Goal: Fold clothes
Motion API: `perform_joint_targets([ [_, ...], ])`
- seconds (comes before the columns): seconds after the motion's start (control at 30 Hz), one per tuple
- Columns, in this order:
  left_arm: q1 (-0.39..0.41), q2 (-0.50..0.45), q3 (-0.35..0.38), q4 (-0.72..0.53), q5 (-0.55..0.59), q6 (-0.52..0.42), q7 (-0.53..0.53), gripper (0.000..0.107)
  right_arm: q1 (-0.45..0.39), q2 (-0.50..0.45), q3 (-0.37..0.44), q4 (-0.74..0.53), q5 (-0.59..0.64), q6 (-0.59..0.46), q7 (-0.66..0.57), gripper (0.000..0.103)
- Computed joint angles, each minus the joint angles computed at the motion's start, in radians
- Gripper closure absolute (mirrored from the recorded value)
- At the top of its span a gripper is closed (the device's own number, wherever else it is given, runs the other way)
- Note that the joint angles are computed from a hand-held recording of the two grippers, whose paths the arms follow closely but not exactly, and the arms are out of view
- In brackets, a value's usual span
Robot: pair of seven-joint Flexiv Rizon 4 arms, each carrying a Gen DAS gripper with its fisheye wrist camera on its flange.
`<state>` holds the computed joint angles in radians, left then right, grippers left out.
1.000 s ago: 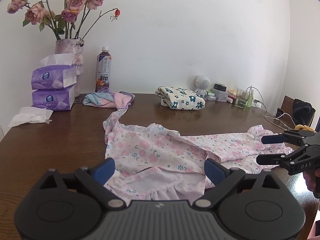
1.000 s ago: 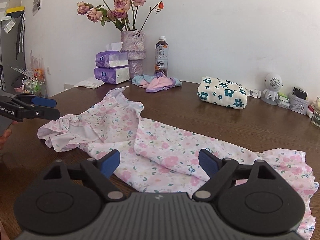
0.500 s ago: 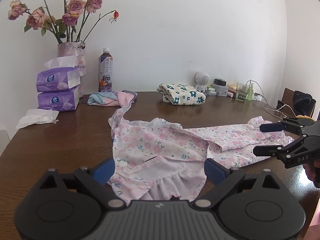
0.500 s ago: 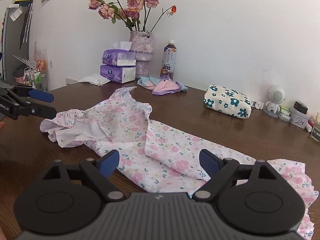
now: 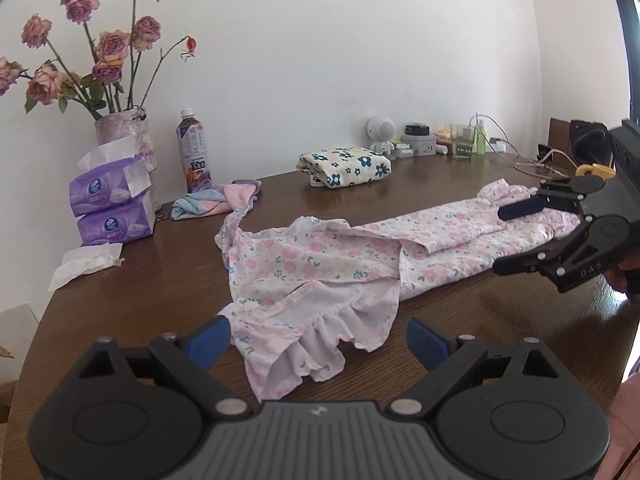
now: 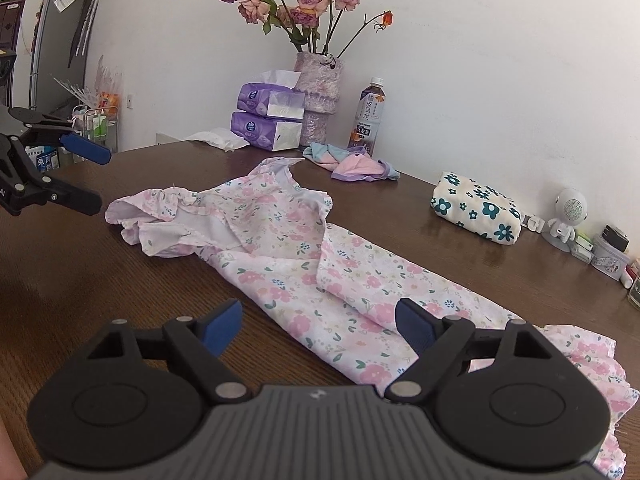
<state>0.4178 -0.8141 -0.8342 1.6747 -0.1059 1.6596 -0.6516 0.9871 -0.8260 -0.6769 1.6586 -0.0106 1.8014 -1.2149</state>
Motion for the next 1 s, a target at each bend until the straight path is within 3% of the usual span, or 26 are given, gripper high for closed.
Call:
perform_joint_targets([
  [0.13, -0.037, 0.038, 0.075, 0.018, 0.004, 0.017, -0.011, 0.013, 0.030, 0.002, -0.030, 0.026, 0.030, 0.017, 0.007, 0.018],
  [0.57, 0.087, 0.109, 0.034, 0.180, 0.126, 0.176, -0.222, 0.013, 0.021, 0.006, -0.004, -0.008, 0.015, 0.009, -0.002, 0.018],
  [0.77, 0.088, 0.118, 0.052, 0.158, 0.191, 0.137, -0.259, 0.013, -0.027, 0.011, 0.061, -0.052, -0.041, -0.013, -0.032, 0.018],
  [1.0, 0.002, 0.127, 0.147, 0.086, 0.153, 0.033, -0.147, 0.022, -0.110, -0.004, 0.163, -0.136, -0.140, -0.066, -0.038, 0.018],
])
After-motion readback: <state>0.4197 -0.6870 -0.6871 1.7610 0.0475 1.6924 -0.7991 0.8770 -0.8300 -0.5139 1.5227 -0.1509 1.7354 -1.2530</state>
